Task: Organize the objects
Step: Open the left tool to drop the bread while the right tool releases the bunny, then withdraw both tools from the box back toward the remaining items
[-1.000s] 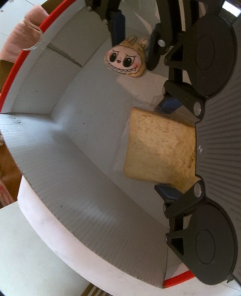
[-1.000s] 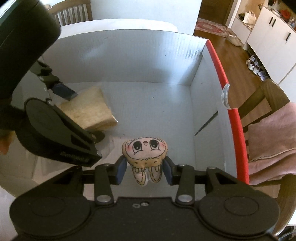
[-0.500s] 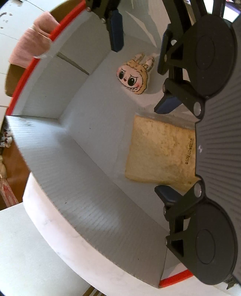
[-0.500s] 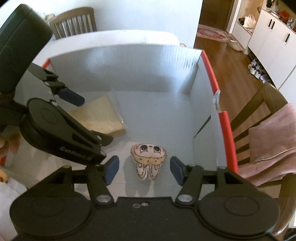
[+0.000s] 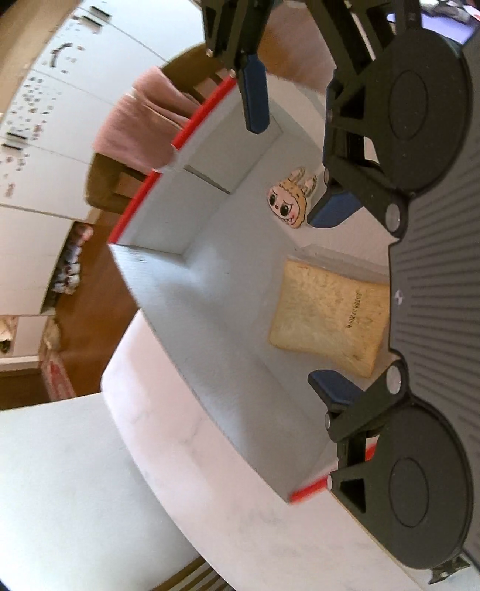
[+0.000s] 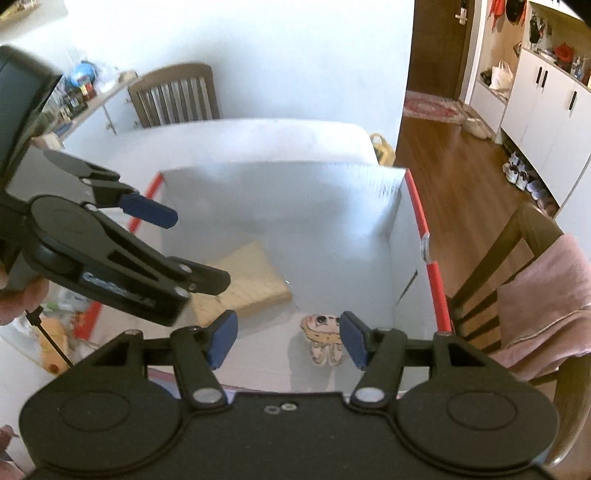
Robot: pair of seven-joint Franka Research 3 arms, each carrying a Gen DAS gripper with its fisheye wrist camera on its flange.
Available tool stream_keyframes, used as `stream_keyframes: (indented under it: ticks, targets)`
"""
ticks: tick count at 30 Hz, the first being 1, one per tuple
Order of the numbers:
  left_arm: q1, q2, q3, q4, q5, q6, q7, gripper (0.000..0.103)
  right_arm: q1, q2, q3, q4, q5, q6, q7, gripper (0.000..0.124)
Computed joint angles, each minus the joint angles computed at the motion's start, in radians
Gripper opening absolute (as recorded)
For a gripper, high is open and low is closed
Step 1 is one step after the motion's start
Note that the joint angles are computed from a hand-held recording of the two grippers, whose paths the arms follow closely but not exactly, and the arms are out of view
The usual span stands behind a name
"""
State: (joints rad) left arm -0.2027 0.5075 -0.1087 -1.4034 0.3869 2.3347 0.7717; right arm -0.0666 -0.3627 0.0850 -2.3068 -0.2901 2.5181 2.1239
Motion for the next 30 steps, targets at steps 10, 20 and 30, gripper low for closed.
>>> stream_keyframes:
  ticks: [10, 20, 30]
  targets:
    - [0.005, -0.151, -0.027, -0.187, 0.188, 0.131, -0.187, 0.084, -0.024, -0.065, 0.088, -0.019, -0.096, 0.036, 0.162, 0.061]
    - [0.073, -0.428, -0.088, -0.531, 0.346, 0.26, -0.444, 0.084, -0.012, -0.077, 0.172, -0.007, -0.201, 0.037, 0.356, 0.064]
    - [0.121, -0.693, -0.148, -0.831, 0.474, 0.279, -0.655, 0.085, 0.055, -0.008, 0.23, 0.058, -0.341, -0.023, 0.566, 0.08]
